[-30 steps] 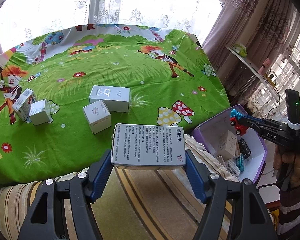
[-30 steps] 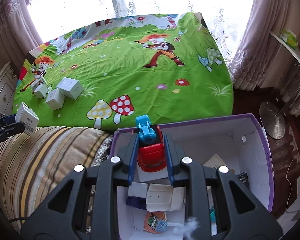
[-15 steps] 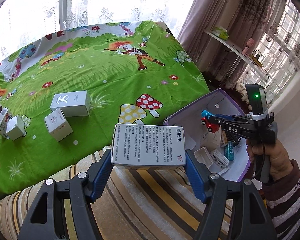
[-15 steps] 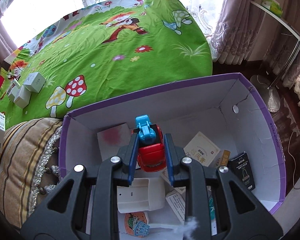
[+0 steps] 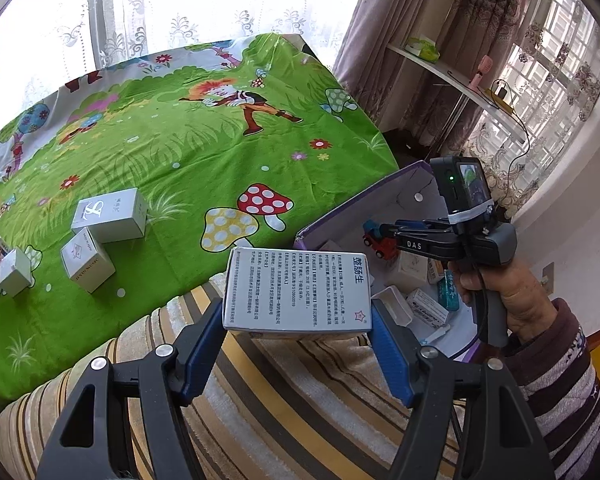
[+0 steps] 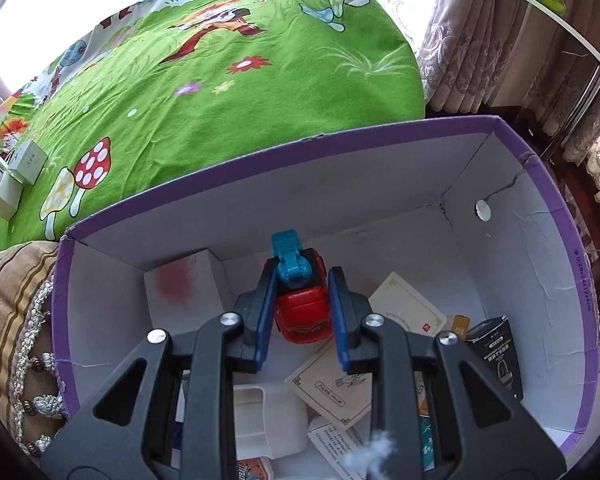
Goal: Organize rigid objects
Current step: 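Carry both items to the purple-rimmed box and release them inside, then move both open tools back over the remaining boxes on the bed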
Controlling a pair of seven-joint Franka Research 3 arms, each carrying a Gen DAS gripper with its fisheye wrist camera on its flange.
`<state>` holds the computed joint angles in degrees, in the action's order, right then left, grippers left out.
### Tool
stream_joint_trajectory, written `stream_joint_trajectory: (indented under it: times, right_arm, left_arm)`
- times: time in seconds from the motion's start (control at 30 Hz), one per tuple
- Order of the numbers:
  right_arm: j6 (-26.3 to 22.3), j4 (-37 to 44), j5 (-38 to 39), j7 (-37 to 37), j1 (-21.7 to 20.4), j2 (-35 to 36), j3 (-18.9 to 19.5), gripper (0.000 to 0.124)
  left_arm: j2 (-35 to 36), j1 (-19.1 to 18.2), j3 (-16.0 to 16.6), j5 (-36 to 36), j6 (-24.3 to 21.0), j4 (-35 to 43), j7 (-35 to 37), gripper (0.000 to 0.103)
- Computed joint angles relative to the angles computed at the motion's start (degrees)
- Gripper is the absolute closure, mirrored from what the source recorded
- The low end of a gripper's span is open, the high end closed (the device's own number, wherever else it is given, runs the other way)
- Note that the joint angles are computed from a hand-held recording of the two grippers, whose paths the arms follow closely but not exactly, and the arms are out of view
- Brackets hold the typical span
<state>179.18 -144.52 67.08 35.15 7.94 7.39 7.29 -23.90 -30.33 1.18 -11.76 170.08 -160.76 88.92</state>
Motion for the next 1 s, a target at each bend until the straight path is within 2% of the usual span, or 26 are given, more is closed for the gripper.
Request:
stream_joint_trajectory:
  times: [0.17, 0.27, 0.37, 0.5, 0.57, 0.6, 0.77, 1.0]
  right_arm:
    - [-0.7, -0.4, 5.6, -4.4, -0.5, -1.9, -0.2, 0.077]
    - [-0.7, -1.5, 9.7, -7.0, 0.4, -4.6, -1.5, 0.071]
    - [-0.6, -3.1, 10.8, -6.6, 1.6, -7.2, -3.3, 0.062]
    - [-0.6, -4.8, 10.2, -5.3, 2.8, -9.6, -5.3, 0.058]
    - [-0.8, -5.4, 11.0, -6.0, 3.2, -10.6, -6.1, 0.056]
    - [-0.9, -5.8, 11.5, -6.2, 3.4, -11.4, -6.4, 0.056]
    - [-0.5, -6.6, 14.9, -8.0, 4.3, -13.9, -7.6, 0.053]
    - [-0.2, -7.9, 12.5, -5.7, 6.1, -16.6, -8.0, 0.05]
  left_arm:
    - [1.6, -1.6, 0.3, -1.1, 0.0, 1.3, 1.2, 0.033]
    - [3.0, -3.6, 1.0, -2.9, 0.6, 2.4, 3.2, 0.033]
    - [4.2, -6.4, 2.3, -6.1, 1.4, 3.6, 6.2, 0.033]
    - [5.2, -13.5, 6.6, -14.3, 2.9, 5.2, 13.7, 0.031]
    - [5.6, -17.6, 9.3, -19.6, 2.3, 6.3, 18.7, 0.03]
    - [5.9, -18.2, 9.5, -21.1, 1.7, 6.8, 20.3, 0.03]
    - [6.2, -14.9, 6.3, -24.7, 0.5, 7.2, 22.0, 0.03]
    - [5.2, -10.4, 2.9, -30.4, -0.1, 6.4, 24.6, 0.029]
